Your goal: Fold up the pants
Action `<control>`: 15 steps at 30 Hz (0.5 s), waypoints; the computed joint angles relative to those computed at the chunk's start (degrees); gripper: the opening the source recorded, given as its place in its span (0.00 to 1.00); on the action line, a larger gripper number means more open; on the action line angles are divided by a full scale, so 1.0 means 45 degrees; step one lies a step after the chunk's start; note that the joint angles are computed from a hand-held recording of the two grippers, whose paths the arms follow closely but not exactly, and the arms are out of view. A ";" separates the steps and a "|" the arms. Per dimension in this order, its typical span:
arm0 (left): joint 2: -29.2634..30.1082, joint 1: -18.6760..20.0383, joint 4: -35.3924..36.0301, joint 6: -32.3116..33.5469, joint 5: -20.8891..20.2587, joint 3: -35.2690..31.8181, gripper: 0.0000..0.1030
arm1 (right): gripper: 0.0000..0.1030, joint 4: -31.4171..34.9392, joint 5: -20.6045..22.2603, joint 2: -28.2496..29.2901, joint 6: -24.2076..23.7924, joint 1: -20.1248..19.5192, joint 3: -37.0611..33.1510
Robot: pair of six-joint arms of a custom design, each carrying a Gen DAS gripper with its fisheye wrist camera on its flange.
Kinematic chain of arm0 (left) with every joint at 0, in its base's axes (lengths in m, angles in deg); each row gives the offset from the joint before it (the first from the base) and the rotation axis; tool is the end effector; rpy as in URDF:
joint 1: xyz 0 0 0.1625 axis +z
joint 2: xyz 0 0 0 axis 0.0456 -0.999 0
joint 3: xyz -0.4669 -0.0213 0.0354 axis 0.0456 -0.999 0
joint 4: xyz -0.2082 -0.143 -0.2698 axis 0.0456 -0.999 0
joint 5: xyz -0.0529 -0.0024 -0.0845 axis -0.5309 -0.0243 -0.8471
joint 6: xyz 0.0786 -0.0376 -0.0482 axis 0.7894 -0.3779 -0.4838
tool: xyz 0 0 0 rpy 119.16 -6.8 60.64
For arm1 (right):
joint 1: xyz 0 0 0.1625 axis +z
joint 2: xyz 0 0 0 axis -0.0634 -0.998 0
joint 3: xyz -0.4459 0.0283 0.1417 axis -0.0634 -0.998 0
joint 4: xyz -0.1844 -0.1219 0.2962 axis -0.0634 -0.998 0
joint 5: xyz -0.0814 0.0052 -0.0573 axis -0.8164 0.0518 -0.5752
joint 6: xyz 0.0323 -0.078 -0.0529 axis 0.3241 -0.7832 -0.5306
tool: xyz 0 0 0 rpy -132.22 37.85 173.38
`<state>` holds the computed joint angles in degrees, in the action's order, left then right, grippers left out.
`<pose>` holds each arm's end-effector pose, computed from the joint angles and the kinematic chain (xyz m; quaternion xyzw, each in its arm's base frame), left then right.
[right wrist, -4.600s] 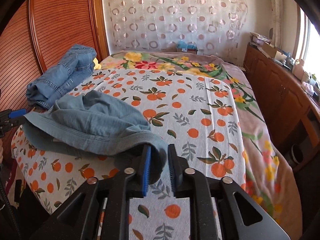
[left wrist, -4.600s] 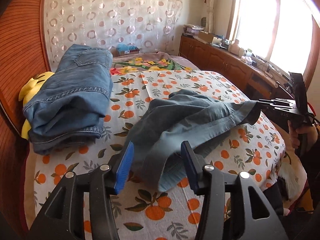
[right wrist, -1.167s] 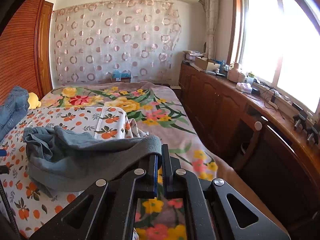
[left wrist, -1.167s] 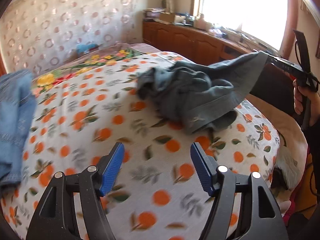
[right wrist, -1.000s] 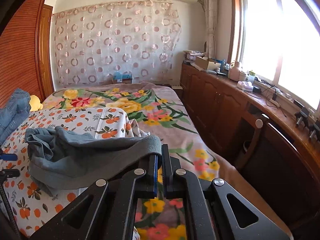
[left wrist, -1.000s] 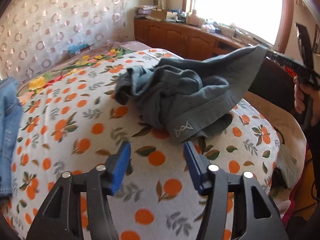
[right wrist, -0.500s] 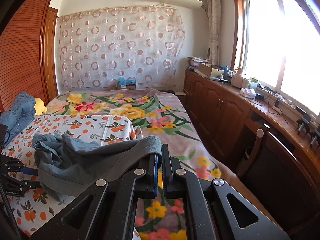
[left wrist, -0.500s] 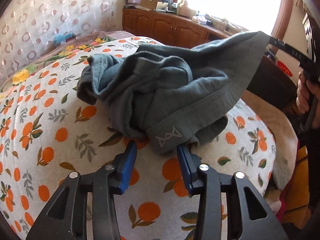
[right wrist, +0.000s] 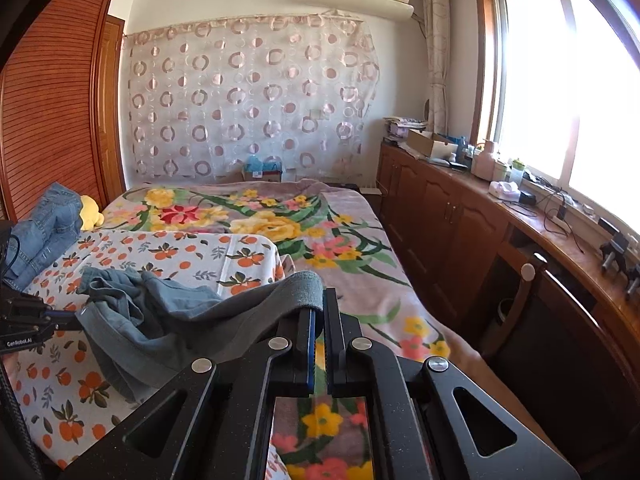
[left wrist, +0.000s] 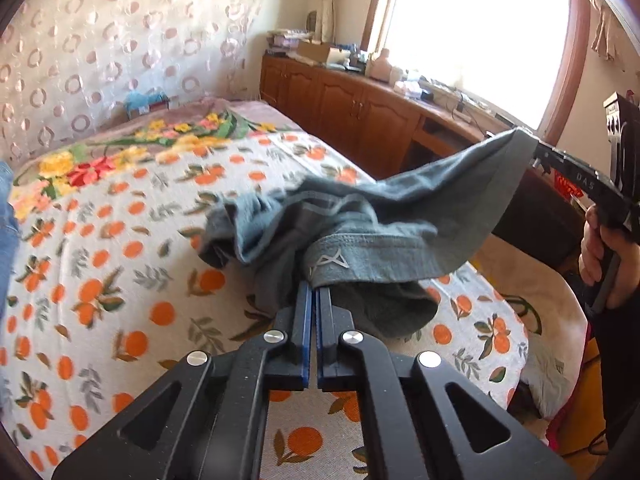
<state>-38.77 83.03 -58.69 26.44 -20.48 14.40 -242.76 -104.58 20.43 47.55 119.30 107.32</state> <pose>0.0804 -0.7899 0.2780 0.4294 0.8759 -0.1888 0.1133 0.3359 -0.5798 -0.0933 0.1118 -0.7333 0.5252 0.4170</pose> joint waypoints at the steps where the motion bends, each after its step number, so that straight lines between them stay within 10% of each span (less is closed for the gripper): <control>1: -0.0044 0.0017 -0.0071 0.0026 -0.0048 -0.0067 0.02 | 0.03 -0.0010 0.0070 0.0009 -0.0083 0.0036 -0.0031; 15: -0.1222 0.0166 -0.0850 0.0265 -0.0063 -0.2311 0.02 | 0.03 0.1340 0.2515 0.0223 0.0270 0.0632 -0.0927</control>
<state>-44.27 83.78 -62.52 27.63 -20.76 4.01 -236.73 -93.26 21.43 48.76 122.14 103.15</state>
